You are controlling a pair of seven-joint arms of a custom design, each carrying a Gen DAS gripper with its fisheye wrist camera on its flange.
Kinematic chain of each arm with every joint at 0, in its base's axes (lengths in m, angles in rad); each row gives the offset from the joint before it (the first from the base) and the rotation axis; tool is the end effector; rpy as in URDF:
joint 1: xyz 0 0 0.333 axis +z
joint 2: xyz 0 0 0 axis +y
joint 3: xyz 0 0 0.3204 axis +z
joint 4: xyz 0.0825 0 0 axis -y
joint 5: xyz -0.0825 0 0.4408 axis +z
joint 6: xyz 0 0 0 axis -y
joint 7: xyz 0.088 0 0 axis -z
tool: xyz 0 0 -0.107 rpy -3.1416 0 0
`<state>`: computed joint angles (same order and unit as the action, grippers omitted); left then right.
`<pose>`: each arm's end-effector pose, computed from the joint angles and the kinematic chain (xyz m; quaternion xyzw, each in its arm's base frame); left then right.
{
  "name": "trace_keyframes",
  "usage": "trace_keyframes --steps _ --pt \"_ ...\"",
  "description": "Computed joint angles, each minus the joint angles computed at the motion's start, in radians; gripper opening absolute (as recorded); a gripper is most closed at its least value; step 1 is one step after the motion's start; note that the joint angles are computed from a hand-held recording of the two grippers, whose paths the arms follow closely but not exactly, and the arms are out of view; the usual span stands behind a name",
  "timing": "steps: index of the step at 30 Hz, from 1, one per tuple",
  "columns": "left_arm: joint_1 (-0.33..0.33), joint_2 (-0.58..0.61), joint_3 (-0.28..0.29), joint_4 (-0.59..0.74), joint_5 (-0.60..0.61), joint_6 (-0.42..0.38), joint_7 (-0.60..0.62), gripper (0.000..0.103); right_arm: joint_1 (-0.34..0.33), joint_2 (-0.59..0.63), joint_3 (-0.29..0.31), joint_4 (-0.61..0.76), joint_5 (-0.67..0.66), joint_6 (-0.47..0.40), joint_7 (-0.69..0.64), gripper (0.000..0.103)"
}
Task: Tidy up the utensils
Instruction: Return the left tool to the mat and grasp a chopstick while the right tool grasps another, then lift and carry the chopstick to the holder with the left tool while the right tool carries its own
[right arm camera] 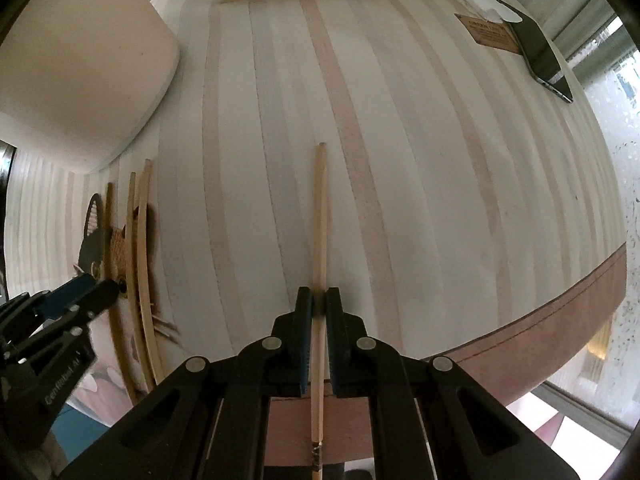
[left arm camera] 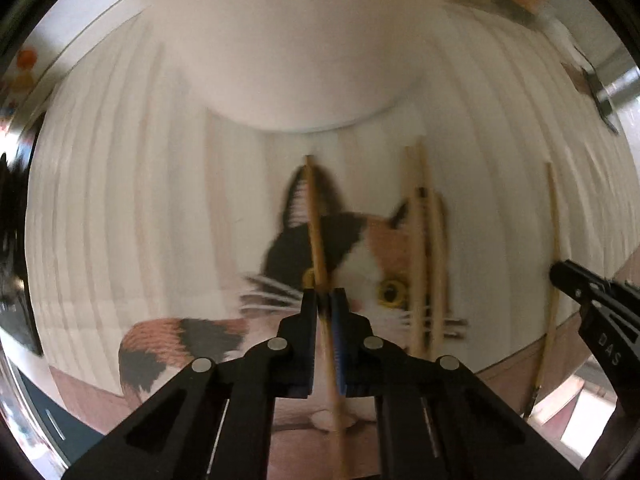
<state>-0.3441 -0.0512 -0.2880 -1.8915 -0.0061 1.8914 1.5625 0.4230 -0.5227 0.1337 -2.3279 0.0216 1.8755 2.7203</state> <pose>0.4877 -0.3607 0.5157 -0.4567 0.8893 -0.0199 0.0149 0.3834 0.2463 0.5268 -0.4600 0.8870 -0.0209 0.0346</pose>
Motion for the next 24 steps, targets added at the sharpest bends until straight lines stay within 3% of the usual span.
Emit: trace_keyframes --steps 8,15,20,24 --pt "0.053 -0.008 0.035 -0.003 -0.004 -0.044 -0.106 0.005 0.014 0.033 0.010 0.016 0.002 0.018 0.001 0.007" --pt "0.076 -0.040 0.047 -0.038 -0.004 -0.036 -0.045 0.006 0.028 0.097 -0.004 0.070 0.035 0.077 -0.082 0.007" --pt "0.064 -0.053 0.022 -0.060 -0.011 -0.017 -0.080 0.007 0.025 0.158 -0.003 0.141 0.030 0.019 -0.141 0.008" --pt "0.072 -0.060 0.032 -0.064 -0.025 -0.020 -0.061 0.007 0.017 0.167 -0.010 0.153 0.054 0.006 -0.162 0.008"
